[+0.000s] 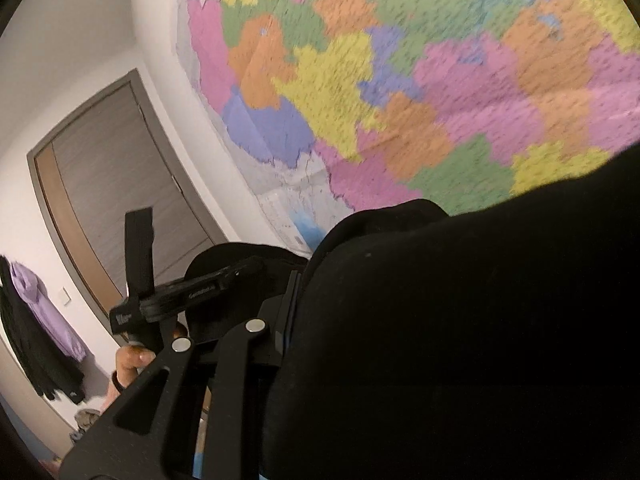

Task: Fold large clothes
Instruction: 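Lift the black jacket bundle with both grippers above the clothes stack, then lower the black jacket onto the olive top of the stack with both grippers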

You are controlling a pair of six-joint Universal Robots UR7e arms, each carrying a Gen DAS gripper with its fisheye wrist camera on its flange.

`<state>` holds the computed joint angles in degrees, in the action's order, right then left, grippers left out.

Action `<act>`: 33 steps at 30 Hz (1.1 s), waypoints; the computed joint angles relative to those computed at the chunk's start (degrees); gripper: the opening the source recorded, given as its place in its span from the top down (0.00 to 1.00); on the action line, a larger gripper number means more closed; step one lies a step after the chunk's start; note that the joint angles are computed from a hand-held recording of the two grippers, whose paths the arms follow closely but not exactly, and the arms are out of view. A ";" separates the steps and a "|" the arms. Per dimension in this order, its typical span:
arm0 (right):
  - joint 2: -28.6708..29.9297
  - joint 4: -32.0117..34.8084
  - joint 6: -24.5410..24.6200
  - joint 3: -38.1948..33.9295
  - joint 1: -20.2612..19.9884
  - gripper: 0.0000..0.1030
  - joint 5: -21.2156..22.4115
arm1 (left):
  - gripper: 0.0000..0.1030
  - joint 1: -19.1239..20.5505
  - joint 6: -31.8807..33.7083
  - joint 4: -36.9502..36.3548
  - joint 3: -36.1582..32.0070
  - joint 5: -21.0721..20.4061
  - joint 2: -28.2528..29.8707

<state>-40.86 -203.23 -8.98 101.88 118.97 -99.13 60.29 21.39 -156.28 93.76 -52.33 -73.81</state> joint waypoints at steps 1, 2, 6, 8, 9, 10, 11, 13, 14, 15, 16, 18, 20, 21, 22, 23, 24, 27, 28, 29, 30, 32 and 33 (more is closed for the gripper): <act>0.41 0.56 0.13 0.21 -0.36 0.78 0.32 | 0.74 1.02 -0.18 -0.05 0.02 -0.68 0.25; 1.17 1.41 0.06 0.46 -0.79 0.78 0.34 | 0.73 1.71 -0.02 0.12 0.01 -0.90 0.49; 2.78 2.16 1.37 2.68 -3.07 0.77 2.50 | 0.65 5.31 0.42 -2.71 1.29 0.85 2.27; 2.75 0.57 2.57 4.67 -4.29 0.76 4.46 | 0.60 7.18 -1.41 -1.57 1.15 0.72 2.73; 2.24 0.17 3.41 5.76 -4.78 0.74 5.02 | 0.60 8.41 -2.77 -0.55 1.00 -0.27 2.71; 1.85 -0.44 4.09 6.54 -5.10 0.73 5.46 | 0.60 8.93 -3.35 -0.03 0.94 -0.73 2.62; 1.24 -0.69 4.99 7.58 -5.52 0.69 6.09 | 0.60 9.55 -3.87 0.31 1.00 -1.24 2.41; 0.27 -0.28 5.93 9.22 -5.84 0.58 6.64 | 0.60 10.18 -4.30 0.76 1.28 -2.14 1.77; -0.39 -0.42 6.16 10.33 -6.10 0.51 7.00 | 0.59 10.38 -4.00 0.68 1.69 -2.63 1.31; -1.17 -0.31 6.56 11.46 -6.36 0.44 7.27 | 0.59 10.45 -3.65 0.44 1.67 -2.60 1.32; -1.99 -0.36 7.01 12.66 -6.62 0.42 7.69 | 0.58 10.40 -3.33 0.09 2.17 -2.57 0.90; -3.39 -0.79 8.13 14.75 -7.36 0.41 8.14 | 0.53 10.30 -2.94 0.19 2.63 -2.56 0.43; -4.60 -3.46 10.43 17.65 -8.89 0.31 9.91 | 0.43 10.19 -1.85 -0.15 3.41 -2.44 -0.07; -5.10 -5.66 11.34 19.26 -9.54 0.28 9.91 | 0.41 10.09 -1.61 0.06 3.52 -2.50 -0.17; -5.27 -7.20 11.87 20.10 -10.09 0.28 10.08 | 0.41 10.07 -1.04 0.16 3.66 -2.55 -0.25; -5.63 -9.09 12.98 21.30 -10.99 0.28 10.55 | 0.42 10.09 -0.36 0.13 3.81 -2.50 -0.25; -5.63 -10.51 14.23 21.91 -12.05 0.32 11.79 | 0.53 10.10 0.00 0.49 3.73 -2.40 -0.14; -5.00 -9.68 12.95 20.44 -12.22 0.61 13.91 | 0.83 9.84 -0.39 0.87 2.31 -1.51 0.87; -4.65 -9.54 12.05 19.60 -11.59 0.66 13.73 | 0.85 9.66 -0.47 0.85 1.67 -1.33 1.11; -4.28 -9.39 11.08 18.34 -10.63 0.70 13.29 | 0.89 9.20 -0.52 0.54 0.11 -0.89 1.68; -3.84 -10.04 9.87 17.13 -9.68 0.73 13.25 | 0.91 8.78 -0.49 0.38 -0.85 -0.56 1.86; -2.90 -11.42 8.51 15.32 -8.52 0.74 14.79 | 0.93 8.21 -0.73 1.58 -4.14 -1.47 2.51; -2.17 -11.71 7.65 14.39 -8.02 0.75 15.10 | 0.93 7.85 -0.45 1.06 -5.12 -1.68 2.56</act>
